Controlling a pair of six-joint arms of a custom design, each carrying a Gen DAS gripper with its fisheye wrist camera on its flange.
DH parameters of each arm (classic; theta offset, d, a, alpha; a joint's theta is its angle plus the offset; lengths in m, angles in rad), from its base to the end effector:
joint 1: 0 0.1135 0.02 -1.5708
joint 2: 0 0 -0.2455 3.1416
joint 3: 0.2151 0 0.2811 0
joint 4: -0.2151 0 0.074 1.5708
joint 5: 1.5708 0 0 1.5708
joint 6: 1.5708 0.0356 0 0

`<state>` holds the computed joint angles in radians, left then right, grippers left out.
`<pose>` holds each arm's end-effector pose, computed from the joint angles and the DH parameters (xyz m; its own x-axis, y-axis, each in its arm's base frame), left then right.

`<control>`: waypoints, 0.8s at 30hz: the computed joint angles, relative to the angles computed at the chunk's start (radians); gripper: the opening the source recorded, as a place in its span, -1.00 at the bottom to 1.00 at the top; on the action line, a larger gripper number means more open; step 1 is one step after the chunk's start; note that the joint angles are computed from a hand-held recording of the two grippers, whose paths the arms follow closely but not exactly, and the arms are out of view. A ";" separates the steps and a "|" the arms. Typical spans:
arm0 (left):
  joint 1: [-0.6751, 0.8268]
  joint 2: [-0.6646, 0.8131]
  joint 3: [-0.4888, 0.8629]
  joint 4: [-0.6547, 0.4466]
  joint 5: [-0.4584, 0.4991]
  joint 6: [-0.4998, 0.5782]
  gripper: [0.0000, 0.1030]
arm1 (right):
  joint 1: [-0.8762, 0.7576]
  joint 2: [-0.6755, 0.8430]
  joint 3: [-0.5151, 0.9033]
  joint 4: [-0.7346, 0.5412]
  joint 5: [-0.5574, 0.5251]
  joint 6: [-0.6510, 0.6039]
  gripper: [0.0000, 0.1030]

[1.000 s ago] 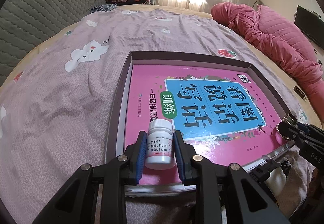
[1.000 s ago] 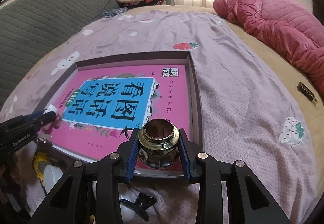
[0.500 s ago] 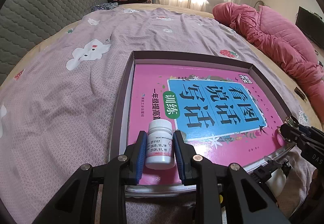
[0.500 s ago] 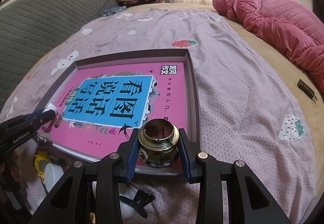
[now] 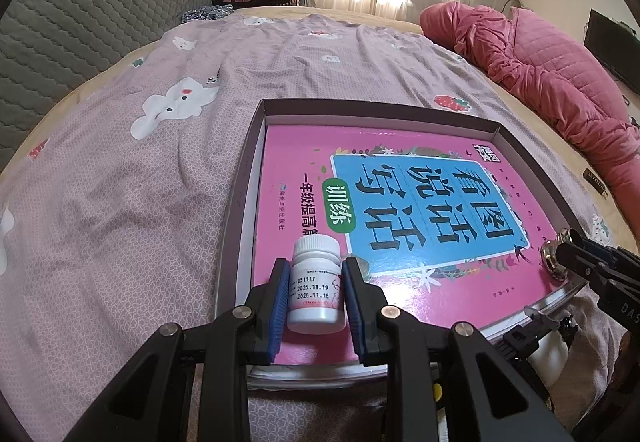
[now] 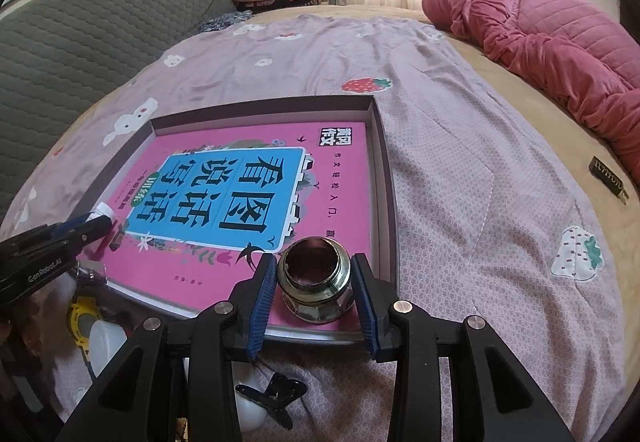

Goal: Organize rigid objects
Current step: 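Lower the brass fitting onto the pink workbook and open the right tool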

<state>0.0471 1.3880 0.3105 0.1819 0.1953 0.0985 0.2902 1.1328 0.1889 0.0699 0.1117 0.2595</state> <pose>0.2264 0.0038 0.0564 -0.7686 0.0604 -0.6369 0.1513 0.9844 -0.0893 0.1887 0.0522 0.0647 -0.7656 0.0375 -0.6422 -0.0200 0.9964 0.0821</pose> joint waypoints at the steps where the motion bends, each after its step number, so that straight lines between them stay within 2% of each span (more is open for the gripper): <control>1: -0.001 0.000 0.000 0.000 -0.003 0.002 -0.47 | 0.002 -0.003 -0.001 0.002 0.001 0.002 -0.24; 15: 0.016 -0.009 0.002 -0.017 0.026 0.008 -0.47 | 0.003 -0.067 -0.026 -0.005 0.004 0.001 -0.09; 18: 0.018 -0.015 -0.004 -0.013 0.029 0.009 -0.47 | -0.001 -0.083 -0.032 -0.011 0.004 0.000 -0.01; 24: 0.028 -0.030 -0.006 -0.023 0.047 0.003 -0.46 | -0.003 -0.113 -0.045 -0.018 0.006 -0.004 0.00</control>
